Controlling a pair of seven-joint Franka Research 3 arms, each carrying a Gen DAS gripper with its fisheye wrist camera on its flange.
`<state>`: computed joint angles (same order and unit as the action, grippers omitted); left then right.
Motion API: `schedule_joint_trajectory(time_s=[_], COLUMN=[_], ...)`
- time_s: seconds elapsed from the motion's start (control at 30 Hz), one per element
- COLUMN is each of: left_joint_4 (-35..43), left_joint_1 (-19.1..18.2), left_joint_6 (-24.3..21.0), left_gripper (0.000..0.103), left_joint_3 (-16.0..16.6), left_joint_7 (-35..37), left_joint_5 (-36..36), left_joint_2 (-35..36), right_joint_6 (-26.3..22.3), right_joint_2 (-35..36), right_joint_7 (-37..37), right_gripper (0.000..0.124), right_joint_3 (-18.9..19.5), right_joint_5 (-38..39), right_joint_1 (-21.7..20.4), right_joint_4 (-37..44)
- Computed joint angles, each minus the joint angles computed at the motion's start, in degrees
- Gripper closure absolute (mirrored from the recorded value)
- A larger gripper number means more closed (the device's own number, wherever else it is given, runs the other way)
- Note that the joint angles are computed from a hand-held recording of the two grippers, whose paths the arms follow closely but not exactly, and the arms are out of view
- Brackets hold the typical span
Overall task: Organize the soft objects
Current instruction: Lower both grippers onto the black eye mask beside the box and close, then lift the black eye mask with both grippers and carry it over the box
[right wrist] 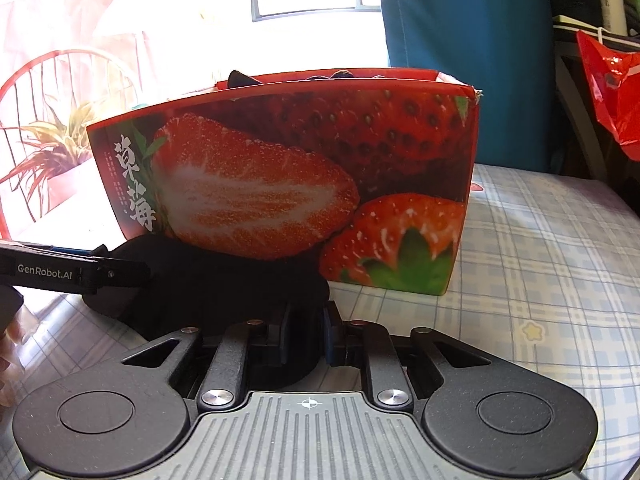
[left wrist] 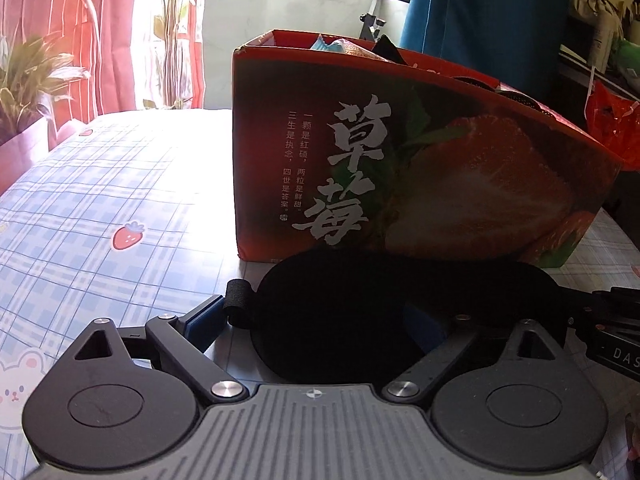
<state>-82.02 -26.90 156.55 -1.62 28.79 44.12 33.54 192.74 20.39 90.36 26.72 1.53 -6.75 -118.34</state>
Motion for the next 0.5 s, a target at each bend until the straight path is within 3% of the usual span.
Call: schedule_joint_trajectory(time_s=[0.03,0.1,0.13,0.23,0.37,0.5], left_joint_4=[0.0,0.4,1.2,0.2,-3.9,-9.1], left_joint_1=[0.0,0.0,-0.4,1.3,1.8,0.5], left_joint_6=[-0.1,-1.4,-3.5,-2.0,0.5,1.7], left_gripper=[0.012,0.035,0.041,0.068,0.083,0.089], left_joint_3=[-0.1,-0.3,-0.3,-1.8,-1.7,0.3], left_joint_7=[0.2,1.9,3.3,4.6,3.3,-2.9], left_joint_5=[-0.1,0.1,0.2,-2.2,-3.2,0.8], left_joint_2=[-0.1,-0.1,-0.1,-0.7,-3.3,-7.5], right_joint_6=[0.0,0.0,0.1,0.2,1.0,4.5], right_joint_2=[0.1,0.2,0.2,0.2,-0.2,-1.3], right_joint_7=[0.1,0.3,0.4,0.8,1.3,2.2], right_gripper=[0.108,0.108,0.108,0.108,0.108,0.108], right_joint_3=[0.6,1.3,1.3,1.5,0.2,-3.0], right_joint_5=[-0.2,-0.5,-0.5,-0.8,-0.8,-1.4], right_joint_1=[-0.6,-1.3,-1.3,-1.6,-0.4,2.5], right_joint_4=[0.0,-0.1,-0.1,-0.2,-0.6,-2.4])
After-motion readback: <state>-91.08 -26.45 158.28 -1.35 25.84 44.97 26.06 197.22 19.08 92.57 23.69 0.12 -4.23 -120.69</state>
